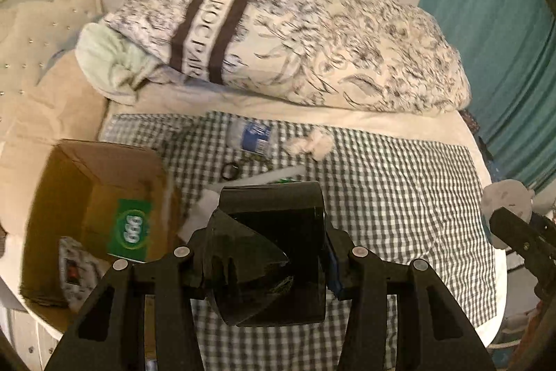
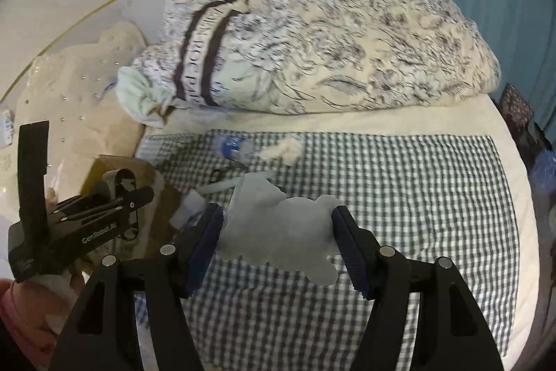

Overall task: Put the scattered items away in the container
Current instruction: 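Carry black cup and white tissue into the cardboard box and release both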

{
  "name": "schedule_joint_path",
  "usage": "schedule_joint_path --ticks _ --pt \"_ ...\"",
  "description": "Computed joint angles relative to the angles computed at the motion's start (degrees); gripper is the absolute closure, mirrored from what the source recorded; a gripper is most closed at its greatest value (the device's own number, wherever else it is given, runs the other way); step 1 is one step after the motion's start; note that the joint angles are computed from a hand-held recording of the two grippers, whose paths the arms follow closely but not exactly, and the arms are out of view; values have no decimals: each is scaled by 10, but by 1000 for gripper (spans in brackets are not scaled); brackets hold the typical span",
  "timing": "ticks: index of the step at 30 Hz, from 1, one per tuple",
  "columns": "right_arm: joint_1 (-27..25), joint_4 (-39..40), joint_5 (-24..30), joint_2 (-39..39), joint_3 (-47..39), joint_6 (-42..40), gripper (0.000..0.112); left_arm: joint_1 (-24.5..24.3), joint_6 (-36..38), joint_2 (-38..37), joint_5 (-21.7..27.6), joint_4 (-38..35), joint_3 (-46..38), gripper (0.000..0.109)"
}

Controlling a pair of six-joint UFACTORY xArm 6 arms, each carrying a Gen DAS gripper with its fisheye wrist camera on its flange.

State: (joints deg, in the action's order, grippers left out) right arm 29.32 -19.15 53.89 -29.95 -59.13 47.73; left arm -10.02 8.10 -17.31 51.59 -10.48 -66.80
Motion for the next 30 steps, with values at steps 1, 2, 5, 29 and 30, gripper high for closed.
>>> schedule_joint_path --ticks 1,2,5,29,30 --pt "7 1 -1 8 -10 -2 47 11 2 -1 6 -3 -5 60" --pt "14 -2 -1 19 -22 -3 47 17 4 0 12 -5 -9 60" --pt "25 7 -16 50 -50 -11 47 38 8 0 23 7 -18 60" --pt "118 204 -42 466 -437 -276 47 254 -21 52 0 50 -2 60" --pt "120 212 -41 480 -450 -280 47 258 -17 53 0 50 1 60"
